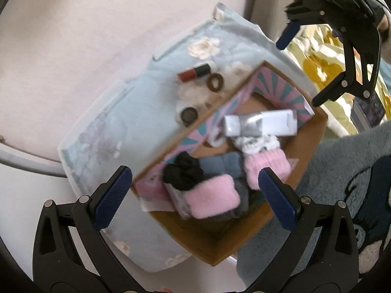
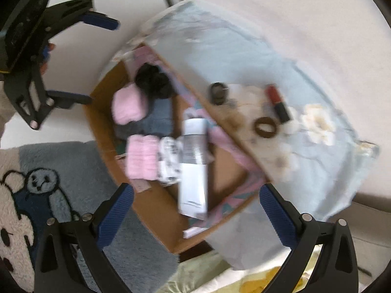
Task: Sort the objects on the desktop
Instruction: 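Move both tools toward the black jar lid and brown hair tie, then grasp the black jar lid with the left tool while the right tool grasps the brown hair tie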
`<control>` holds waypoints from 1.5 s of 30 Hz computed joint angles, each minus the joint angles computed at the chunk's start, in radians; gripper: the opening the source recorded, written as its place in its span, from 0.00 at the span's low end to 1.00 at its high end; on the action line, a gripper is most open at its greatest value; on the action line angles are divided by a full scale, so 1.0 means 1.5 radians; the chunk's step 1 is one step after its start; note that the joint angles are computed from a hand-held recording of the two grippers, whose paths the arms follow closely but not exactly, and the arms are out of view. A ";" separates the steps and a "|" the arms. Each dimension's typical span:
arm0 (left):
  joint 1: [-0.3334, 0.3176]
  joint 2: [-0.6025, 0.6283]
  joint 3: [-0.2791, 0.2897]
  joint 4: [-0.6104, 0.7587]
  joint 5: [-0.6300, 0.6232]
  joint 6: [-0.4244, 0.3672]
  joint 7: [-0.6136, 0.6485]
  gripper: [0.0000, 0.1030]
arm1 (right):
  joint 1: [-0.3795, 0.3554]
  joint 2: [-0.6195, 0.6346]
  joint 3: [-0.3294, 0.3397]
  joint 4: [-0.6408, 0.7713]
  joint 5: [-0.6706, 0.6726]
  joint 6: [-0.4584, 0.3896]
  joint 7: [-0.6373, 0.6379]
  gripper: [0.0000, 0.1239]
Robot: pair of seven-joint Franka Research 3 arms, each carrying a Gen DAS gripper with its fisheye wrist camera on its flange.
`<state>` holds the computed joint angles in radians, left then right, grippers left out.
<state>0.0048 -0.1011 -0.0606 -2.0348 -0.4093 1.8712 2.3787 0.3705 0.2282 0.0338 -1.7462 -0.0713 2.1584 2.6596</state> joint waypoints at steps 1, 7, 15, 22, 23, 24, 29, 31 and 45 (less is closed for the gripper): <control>0.001 0.008 0.000 0.009 0.005 0.006 -0.004 1.00 | 0.006 -0.007 -0.006 0.002 -0.025 -0.023 0.019 0.83; 0.017 0.099 -0.008 0.104 0.013 0.008 -0.017 1.00 | 0.005 -0.070 -0.007 -0.075 -0.116 -0.049 0.111 0.83; 0.029 0.272 -0.065 0.277 0.048 -0.086 0.034 1.00 | -0.053 -0.139 0.001 -0.212 -0.084 0.022 0.134 0.83; -0.010 0.440 -0.109 0.417 0.138 -0.222 0.034 0.98 | -0.099 -0.091 -0.013 -0.253 0.010 0.142 0.044 0.80; -0.016 0.454 -0.111 0.425 0.149 -0.230 0.027 0.98 | -0.103 -0.071 -0.015 -0.245 0.021 0.151 0.023 0.79; -0.024 0.469 -0.113 0.433 0.160 -0.239 0.017 0.97 | -0.104 -0.055 -0.017 -0.234 0.026 0.150 0.009 0.79; -0.032 0.513 -0.125 0.466 0.192 -0.285 0.030 0.96 | -0.110 -0.011 -0.027 -0.218 0.072 0.182 -0.047 0.70; -0.035 0.519 -0.128 0.469 0.203 -0.297 0.045 0.96 | -0.110 -0.002 -0.031 -0.216 0.087 0.189 -0.058 0.67; -0.053 0.552 -0.123 0.499 0.256 -0.364 0.091 0.91 | -0.106 0.040 -0.035 -0.198 0.165 0.220 -0.118 0.57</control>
<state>-0.0741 0.7263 -0.2457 -1.2856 -0.0251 1.3259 2.5145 0.2112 0.2883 -0.0180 -2.0428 0.1765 2.4884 2.4830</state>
